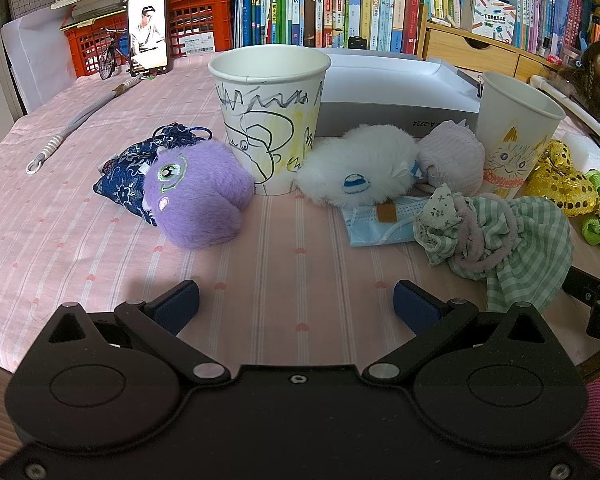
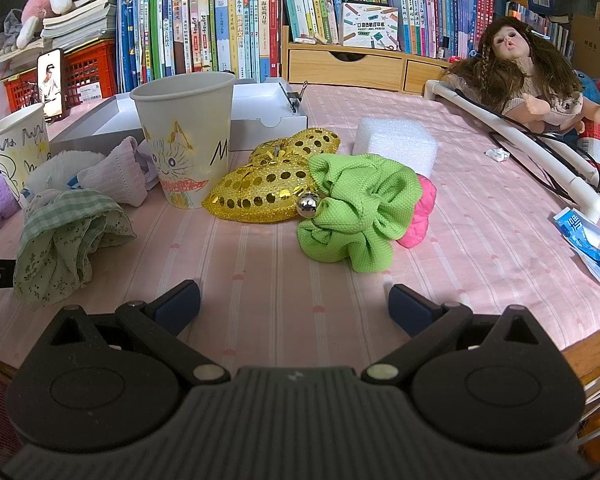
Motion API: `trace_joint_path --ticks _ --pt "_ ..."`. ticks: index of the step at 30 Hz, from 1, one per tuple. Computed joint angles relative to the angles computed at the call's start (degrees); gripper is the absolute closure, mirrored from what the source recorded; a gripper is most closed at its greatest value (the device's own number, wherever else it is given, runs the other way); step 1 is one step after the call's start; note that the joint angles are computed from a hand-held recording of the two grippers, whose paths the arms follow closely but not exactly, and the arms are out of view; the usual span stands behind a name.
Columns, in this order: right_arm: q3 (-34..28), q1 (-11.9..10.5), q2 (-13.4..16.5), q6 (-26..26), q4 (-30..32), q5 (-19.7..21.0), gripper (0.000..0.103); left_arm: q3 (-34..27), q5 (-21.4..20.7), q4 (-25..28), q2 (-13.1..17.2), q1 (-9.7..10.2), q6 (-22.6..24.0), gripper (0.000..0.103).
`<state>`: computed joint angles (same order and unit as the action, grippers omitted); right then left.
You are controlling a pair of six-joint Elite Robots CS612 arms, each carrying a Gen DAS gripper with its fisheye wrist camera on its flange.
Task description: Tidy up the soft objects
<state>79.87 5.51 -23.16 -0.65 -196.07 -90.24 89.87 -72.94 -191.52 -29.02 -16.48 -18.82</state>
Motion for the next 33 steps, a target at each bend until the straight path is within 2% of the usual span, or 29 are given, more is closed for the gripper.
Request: trace_joint_path --ticks 27,33 --pt "0.07 0.08 -0.02 0.04 -0.15 -0.04 0.000 0.00 0.03 -0.06 0.01 0.00 0.00 0.000" --pt "0.12 -0.04 0.14 -0.09 -0.85 0.12 0.000 0.66 0.09 -2.94 0.43 -0.01 0.99 0.000"
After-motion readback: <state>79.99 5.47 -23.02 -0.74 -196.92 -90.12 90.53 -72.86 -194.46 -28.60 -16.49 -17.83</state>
